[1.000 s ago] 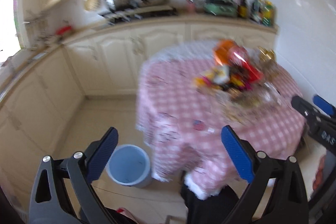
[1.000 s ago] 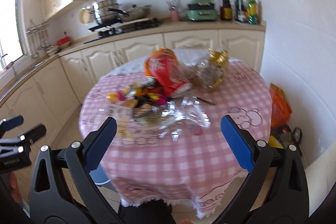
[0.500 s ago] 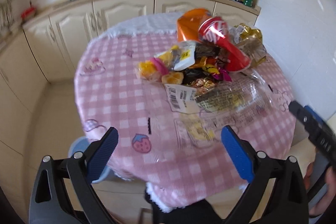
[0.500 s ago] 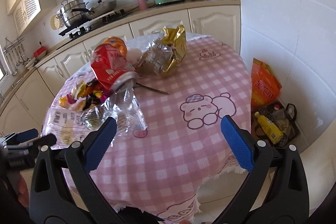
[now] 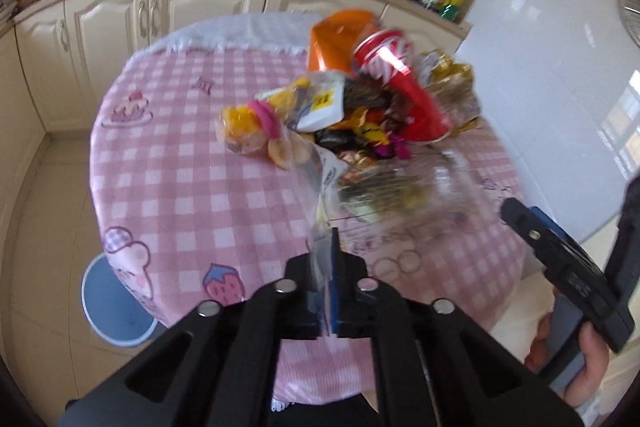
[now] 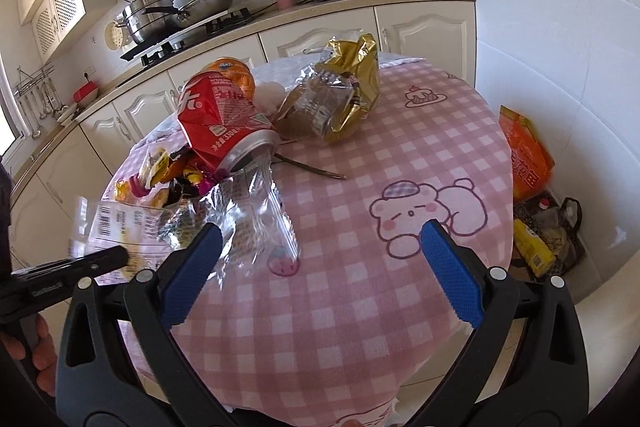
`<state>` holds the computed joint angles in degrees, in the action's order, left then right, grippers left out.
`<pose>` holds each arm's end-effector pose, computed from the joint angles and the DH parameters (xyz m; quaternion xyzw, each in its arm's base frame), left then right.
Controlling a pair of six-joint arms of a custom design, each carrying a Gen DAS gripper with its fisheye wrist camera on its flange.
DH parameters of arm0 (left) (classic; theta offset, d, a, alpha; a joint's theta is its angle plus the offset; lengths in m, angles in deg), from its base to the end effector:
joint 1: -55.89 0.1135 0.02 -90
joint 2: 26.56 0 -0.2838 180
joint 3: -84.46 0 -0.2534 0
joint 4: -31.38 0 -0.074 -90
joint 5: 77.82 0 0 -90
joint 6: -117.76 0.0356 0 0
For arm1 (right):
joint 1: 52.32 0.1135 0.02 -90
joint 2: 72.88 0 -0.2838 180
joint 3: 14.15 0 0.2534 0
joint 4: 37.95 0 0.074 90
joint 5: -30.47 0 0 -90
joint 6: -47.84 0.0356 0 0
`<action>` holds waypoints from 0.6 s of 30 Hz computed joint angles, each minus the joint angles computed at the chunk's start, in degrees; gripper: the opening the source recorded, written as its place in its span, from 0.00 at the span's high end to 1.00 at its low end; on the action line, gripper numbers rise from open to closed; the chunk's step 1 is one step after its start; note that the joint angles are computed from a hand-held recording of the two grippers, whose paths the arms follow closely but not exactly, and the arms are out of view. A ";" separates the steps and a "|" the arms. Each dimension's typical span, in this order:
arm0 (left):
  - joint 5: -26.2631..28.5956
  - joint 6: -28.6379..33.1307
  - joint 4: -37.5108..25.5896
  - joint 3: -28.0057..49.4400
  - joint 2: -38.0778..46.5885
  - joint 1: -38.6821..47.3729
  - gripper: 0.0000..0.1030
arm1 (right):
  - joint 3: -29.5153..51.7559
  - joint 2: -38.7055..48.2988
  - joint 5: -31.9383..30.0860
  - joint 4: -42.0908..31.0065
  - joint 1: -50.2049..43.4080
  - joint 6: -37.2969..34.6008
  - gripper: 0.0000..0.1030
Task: Collect trash
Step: 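Grasp the clear plastic bag with the left tool while the right tool grasps the red Coca-Cola can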
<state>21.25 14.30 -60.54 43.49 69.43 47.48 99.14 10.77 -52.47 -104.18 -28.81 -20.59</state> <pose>0.3025 -0.0504 0.4865 -0.0134 0.9337 -0.1391 0.3297 0.2738 0.1143 0.4557 0.0126 0.8920 0.1211 0.4354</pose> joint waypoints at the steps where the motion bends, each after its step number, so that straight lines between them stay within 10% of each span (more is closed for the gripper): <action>1: 0.38 -0.03 0.88 -0.98 -1.65 0.43 0.99 | 0.01 -0.16 0.15 0.17 0.21 0.22 0.06; 14: 3.73 2.77 5.98 0.96 -14.49 13.93 0.99 | 10.38 7.00 2.87 0.12 8.49 -0.50 0.06; 18: -3.54 2.18 10.52 -0.77 -16.73 15.92 0.99 | 18.27 12.21 3.96 -2.09 6.93 -2.55 0.06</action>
<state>17.72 16.47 -50.01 42.72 52.70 63.40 117.41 22.98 -48.51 -106.28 -21.88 -23.14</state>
